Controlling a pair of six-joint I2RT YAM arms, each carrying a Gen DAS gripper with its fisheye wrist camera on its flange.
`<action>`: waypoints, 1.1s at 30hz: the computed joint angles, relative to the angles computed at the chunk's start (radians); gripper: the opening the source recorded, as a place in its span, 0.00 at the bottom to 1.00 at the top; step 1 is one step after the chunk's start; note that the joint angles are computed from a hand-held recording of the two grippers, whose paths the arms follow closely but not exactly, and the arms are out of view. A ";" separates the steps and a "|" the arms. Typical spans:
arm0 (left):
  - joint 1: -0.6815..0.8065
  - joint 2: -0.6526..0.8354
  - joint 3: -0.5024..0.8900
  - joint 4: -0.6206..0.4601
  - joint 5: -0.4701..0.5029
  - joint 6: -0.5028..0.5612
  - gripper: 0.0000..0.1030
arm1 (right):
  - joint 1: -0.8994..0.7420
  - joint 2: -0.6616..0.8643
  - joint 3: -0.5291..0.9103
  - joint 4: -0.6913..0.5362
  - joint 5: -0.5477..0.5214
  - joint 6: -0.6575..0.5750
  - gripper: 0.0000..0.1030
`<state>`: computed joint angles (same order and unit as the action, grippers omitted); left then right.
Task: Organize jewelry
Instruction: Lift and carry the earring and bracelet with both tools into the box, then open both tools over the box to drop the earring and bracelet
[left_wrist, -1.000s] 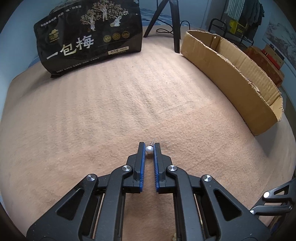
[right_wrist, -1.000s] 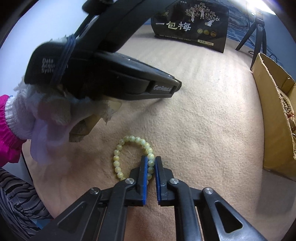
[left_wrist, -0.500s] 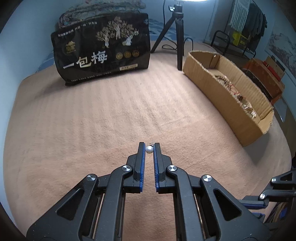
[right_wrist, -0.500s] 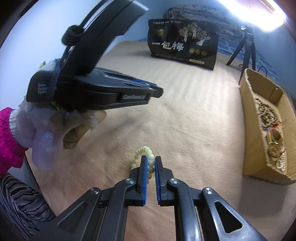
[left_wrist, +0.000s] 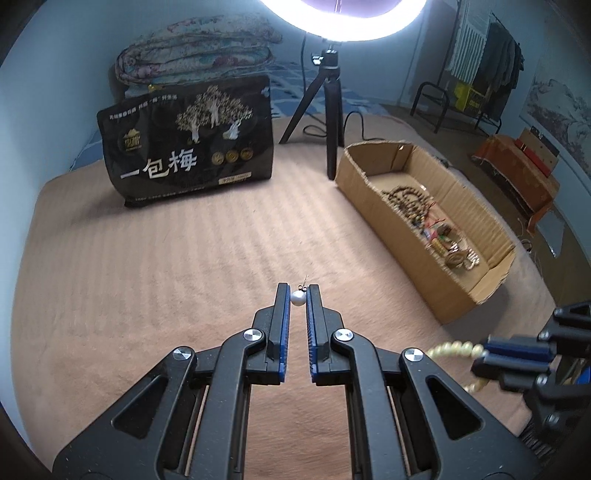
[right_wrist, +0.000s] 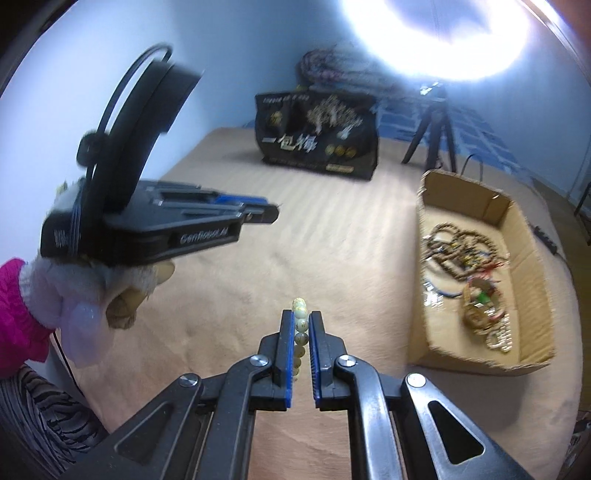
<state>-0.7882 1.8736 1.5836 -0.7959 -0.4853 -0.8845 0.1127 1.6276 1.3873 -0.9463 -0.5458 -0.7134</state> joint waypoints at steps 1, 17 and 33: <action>-0.003 0.006 0.016 -0.005 -0.003 -0.002 0.06 | -0.013 0.007 0.021 -0.006 -0.007 -0.002 0.05; -0.074 0.200 0.366 -0.107 -0.047 0.018 0.06 | -0.186 0.181 0.346 -0.096 -0.081 0.023 0.05; -0.091 0.480 0.766 -0.197 0.002 0.067 0.06 | -0.239 0.458 0.702 -0.116 -0.038 0.088 0.05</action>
<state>-0.8791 2.3534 2.3496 -0.9927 -0.4831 -0.8175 -0.1268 2.0854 2.0892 -1.0624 -0.5839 -0.6258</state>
